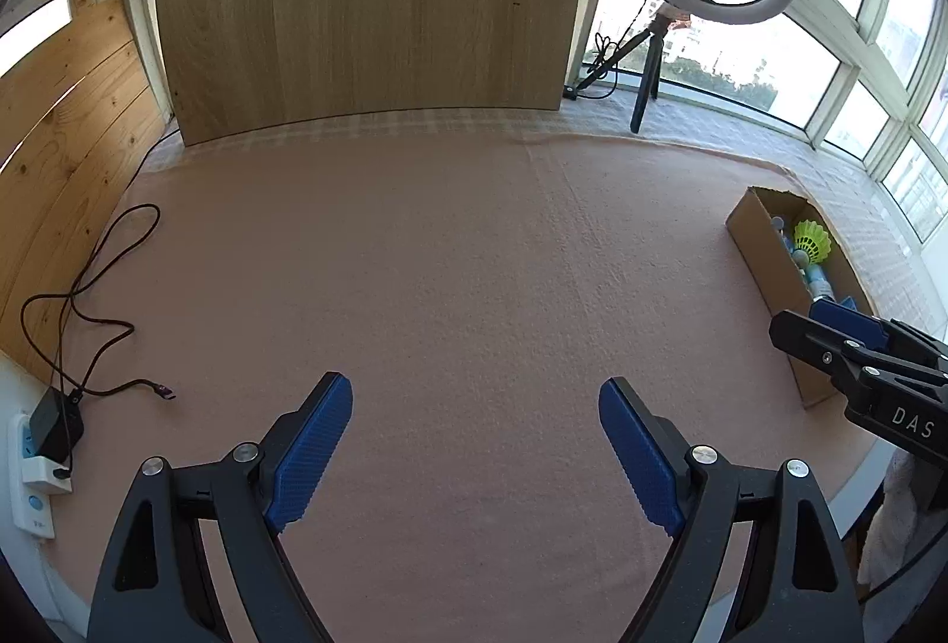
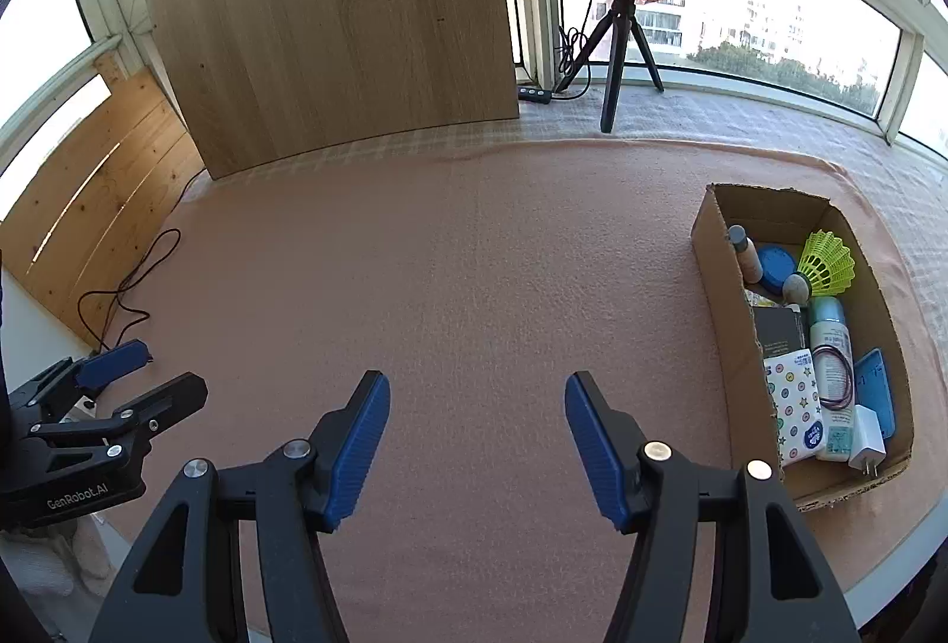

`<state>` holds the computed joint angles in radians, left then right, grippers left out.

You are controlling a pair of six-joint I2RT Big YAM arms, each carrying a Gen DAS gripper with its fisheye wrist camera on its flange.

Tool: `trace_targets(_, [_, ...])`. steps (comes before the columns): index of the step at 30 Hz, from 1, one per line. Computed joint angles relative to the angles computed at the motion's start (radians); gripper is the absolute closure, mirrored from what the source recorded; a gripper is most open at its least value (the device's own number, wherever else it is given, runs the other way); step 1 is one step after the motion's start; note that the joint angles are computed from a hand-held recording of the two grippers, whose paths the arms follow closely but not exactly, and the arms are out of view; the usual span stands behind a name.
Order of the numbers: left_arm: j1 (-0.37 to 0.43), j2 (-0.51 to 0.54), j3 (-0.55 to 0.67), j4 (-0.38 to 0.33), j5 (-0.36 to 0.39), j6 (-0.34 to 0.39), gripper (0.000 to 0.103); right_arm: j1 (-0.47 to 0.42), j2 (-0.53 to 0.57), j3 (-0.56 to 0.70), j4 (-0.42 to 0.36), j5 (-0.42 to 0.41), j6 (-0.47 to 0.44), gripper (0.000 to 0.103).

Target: Organize objects

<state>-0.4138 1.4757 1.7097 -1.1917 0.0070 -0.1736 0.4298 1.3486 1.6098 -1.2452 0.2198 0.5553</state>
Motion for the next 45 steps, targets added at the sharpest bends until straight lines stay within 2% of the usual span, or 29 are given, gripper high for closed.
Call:
trace_targets(11, [0.027, -0.032, -0.018, -0.001, -0.011, -0.017, 0.015, 0.070, 0.033, 0.047, -0.012, 0.085, 0.003, 0.045])
trace_targets(45, [0.023, -0.007, 0.026, -0.007, -0.038, 0.014, 0.015, 0.074, 0.039, 0.048, -0.026, 0.124, 0.030, 0.045])
